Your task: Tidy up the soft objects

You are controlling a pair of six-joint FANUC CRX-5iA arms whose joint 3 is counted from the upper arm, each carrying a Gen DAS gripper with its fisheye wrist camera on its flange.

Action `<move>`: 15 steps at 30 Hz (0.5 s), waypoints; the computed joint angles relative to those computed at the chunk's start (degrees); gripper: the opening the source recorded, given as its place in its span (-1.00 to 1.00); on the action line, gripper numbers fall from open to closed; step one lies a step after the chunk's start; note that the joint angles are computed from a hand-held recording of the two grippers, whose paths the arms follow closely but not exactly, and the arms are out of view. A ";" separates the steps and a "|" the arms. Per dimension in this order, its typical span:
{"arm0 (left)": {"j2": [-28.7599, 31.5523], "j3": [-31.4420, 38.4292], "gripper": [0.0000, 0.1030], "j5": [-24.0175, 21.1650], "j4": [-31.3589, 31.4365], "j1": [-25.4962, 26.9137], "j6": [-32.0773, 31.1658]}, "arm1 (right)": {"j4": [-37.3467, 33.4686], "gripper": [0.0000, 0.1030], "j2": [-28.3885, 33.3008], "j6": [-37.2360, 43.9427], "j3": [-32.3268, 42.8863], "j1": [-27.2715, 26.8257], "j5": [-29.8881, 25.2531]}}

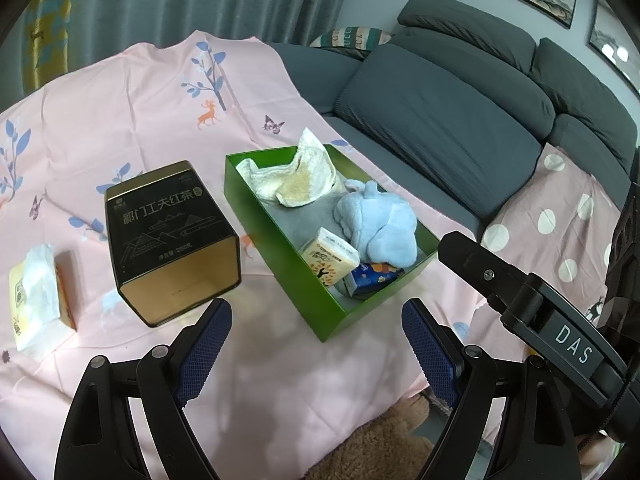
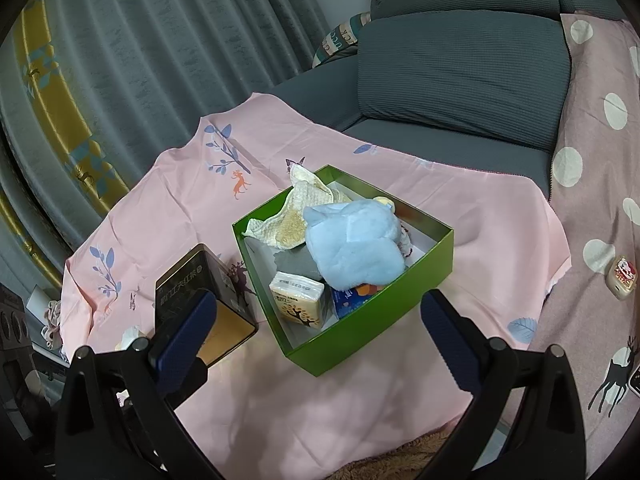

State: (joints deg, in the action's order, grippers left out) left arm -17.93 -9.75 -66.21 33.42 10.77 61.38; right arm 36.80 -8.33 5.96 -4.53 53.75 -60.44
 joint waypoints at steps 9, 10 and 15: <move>0.05 0.29 0.70 -0.24 -0.42 -0.03 -0.08 | 0.29 0.98 -0.28 -0.72 -0.19 0.58 -1.06; 0.02 0.25 0.70 -0.26 -0.36 0.05 -0.07 | 0.42 0.98 -0.27 -0.88 -0.18 0.71 -1.32; 0.09 0.07 0.70 -0.66 0.16 0.88 -0.73 | 0.32 0.98 0.02 -0.85 0.18 0.84 -2.01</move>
State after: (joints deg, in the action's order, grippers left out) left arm -17.84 -9.68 -66.87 33.58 11.65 60.65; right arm 37.12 -8.31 5.11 -4.35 54.59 -62.44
